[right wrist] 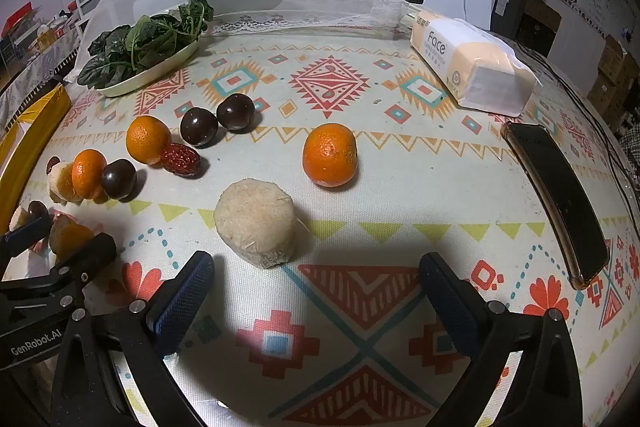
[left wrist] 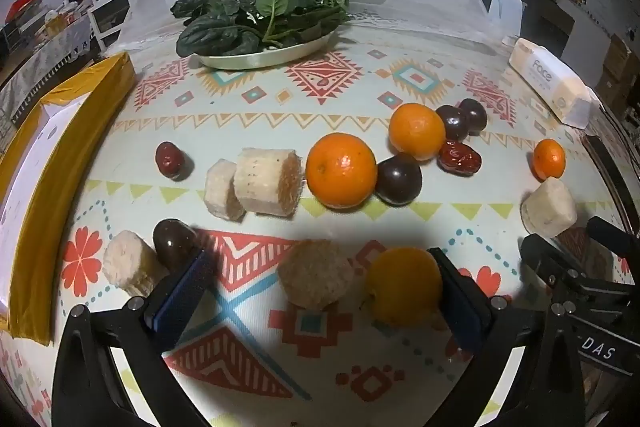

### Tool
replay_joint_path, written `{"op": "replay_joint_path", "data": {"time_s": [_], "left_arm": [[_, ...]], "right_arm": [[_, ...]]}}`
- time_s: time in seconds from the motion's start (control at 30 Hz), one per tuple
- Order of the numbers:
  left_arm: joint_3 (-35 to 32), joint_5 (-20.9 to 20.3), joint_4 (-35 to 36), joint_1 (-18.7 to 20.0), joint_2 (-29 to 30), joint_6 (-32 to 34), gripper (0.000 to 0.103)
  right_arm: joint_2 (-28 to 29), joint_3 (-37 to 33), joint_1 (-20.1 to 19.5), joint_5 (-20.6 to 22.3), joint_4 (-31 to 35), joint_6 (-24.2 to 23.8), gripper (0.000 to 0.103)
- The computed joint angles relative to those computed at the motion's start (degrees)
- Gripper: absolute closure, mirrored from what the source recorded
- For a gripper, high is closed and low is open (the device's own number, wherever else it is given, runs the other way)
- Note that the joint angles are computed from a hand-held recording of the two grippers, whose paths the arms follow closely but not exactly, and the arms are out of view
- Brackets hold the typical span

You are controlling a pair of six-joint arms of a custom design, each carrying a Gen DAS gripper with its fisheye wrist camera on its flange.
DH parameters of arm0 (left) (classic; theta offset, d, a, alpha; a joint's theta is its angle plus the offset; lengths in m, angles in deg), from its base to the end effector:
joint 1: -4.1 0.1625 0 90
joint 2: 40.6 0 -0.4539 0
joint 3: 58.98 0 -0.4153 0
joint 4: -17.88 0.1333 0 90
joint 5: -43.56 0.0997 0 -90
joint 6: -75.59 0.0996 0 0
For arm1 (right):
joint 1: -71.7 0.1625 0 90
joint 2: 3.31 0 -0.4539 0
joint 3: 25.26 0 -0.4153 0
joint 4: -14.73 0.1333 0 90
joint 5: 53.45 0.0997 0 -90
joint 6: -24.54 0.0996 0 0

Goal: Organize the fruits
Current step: 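Grasp a tangerine with the right tool while the left tool grasps a rice cake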

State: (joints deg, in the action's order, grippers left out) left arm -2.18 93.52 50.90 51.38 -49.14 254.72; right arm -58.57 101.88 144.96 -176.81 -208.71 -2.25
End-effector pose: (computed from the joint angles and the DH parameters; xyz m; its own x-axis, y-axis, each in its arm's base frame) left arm -0.2881 -0.6029 -0.1705 -0.6387 0.4367 -0.6335 0.6610 0.7329 -0.1612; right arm -0.0712 -0.5095 0.1888 -0.6515 0.4225 0.6301 -0.1753 0.7242 -0.6669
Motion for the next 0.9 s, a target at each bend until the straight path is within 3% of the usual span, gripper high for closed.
{"op": "replay_joint_path", "data": {"time_s": [0.23, 0.3, 0.37, 0.47, 0.57, 0.67, 0.73, 0.83, 0.9], "left_arm": [[0.32, 3.35, 1.92, 1.12, -0.67, 4.68, 0.000], [0.43, 4.37, 2.37, 1.42, -0.86, 6.08, 0.000], [0.31, 3.86, 3.53, 0.95, -1.06, 4.68, 0.000], [5.00, 5.26, -0.80, 0.83, -4.06, 5.48, 0.003], [14.01, 7.08, -9.97, -0.35, -10.23, 8.75, 0.003], [22.64, 12.72, -18.37, -0.29, -18.41, 10.17, 0.003], [28.50, 15.00, -24.14, -0.26, -24.28, 9.62, 0.003], [32.83, 13.71, -27.42, -0.56, -29.19, 10.09, 0.003], [31.59, 13.32, -24.52, 0.20, -29.61, 9.03, 0.003]], "right_arm": [[-3.28, 0.08, 0.41, -0.52, 9.45, 2.92, 0.000], [-3.30, 0.55, 0.14, 0.23, 8.39, 4.32, 0.000], [-1.69, -0.52, 1.18, -3.17, 7.83, 3.83, 0.000], [-1.84, -0.14, 1.47, -3.59, 7.33, 4.10, 0.000], [-2.22, 0.67, 1.25, -1.99, 5.60, 4.98, 0.001], [-3.23, 3.82, 1.88, 0.74, -3.91, 3.00, 0.002], [-2.33, 6.27, 3.59, 1.84, -15.90, -1.17, 0.002], [-0.11, 9.06, 7.54, 2.41, -33.90, -9.56, 0.000], [0.23, 11.77, 7.36, 6.96, -39.34, -10.84, 0.000]]}}
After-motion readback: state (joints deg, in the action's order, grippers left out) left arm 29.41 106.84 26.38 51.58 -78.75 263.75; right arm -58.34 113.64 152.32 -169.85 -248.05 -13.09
